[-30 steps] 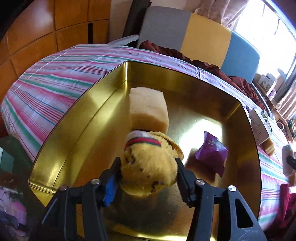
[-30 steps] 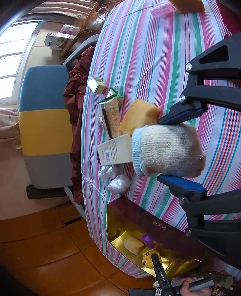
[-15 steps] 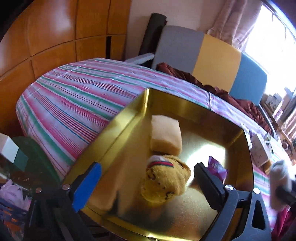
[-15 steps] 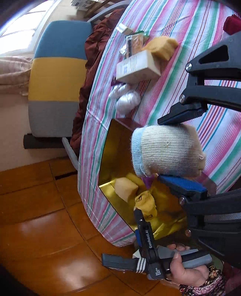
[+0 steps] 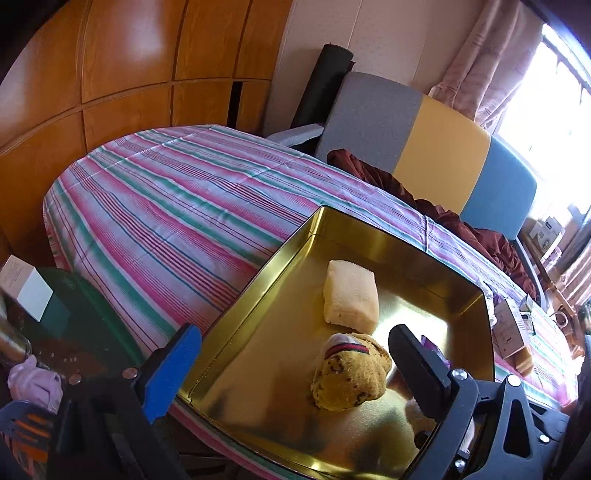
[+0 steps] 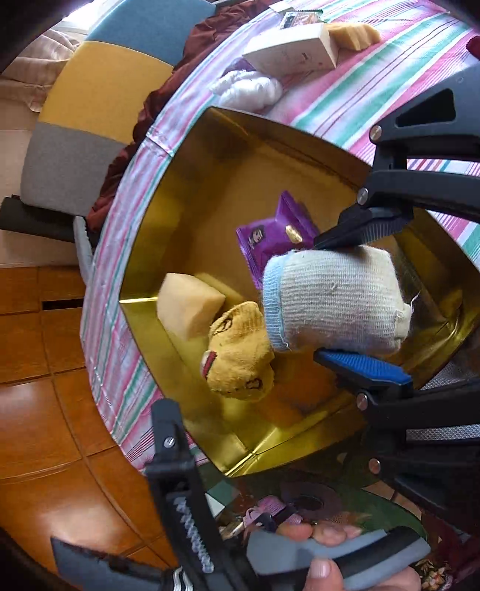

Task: Organize objects
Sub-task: 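Lower the mitten into the gold tray and open the right tool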

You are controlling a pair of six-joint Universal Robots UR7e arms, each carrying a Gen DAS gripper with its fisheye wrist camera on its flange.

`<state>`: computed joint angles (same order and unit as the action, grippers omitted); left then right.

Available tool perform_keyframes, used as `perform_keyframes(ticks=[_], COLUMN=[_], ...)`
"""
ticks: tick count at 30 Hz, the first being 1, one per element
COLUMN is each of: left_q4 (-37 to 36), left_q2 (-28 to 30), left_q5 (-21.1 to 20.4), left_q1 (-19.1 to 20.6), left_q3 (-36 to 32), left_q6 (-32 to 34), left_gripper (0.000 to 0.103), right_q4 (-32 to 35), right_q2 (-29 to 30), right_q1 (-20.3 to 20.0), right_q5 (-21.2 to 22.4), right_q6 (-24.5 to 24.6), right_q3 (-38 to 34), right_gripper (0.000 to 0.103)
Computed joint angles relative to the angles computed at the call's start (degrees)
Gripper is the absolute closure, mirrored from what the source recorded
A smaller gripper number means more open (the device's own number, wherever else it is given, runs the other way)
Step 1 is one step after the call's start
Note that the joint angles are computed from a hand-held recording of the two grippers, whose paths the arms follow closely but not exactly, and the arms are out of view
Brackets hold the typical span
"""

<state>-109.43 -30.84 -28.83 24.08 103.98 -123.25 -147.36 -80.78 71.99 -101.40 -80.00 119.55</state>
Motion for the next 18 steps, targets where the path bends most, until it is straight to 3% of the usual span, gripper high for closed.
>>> perform_keyframes(ticks=[7, 18], left_q4=[-0.8, -8.7], left_q2=[0.3, 3.6], left_q5=[0.1, 0.3], left_q1=[-0.1, 0.5], left_q3=[0.0, -2.8], left_q6=[1.0, 12.2], left_gripper=[0.001, 0.001], right_q4=[1.4, 6.4], right_q2=[-0.1, -1.6], right_q1=[0.1, -1.9], right_q5=[1.5, 6.7], right_q6=[1.7, 5.9], right_q3=[-0.5, -5.0], right_gripper=[0.048, 0.048])
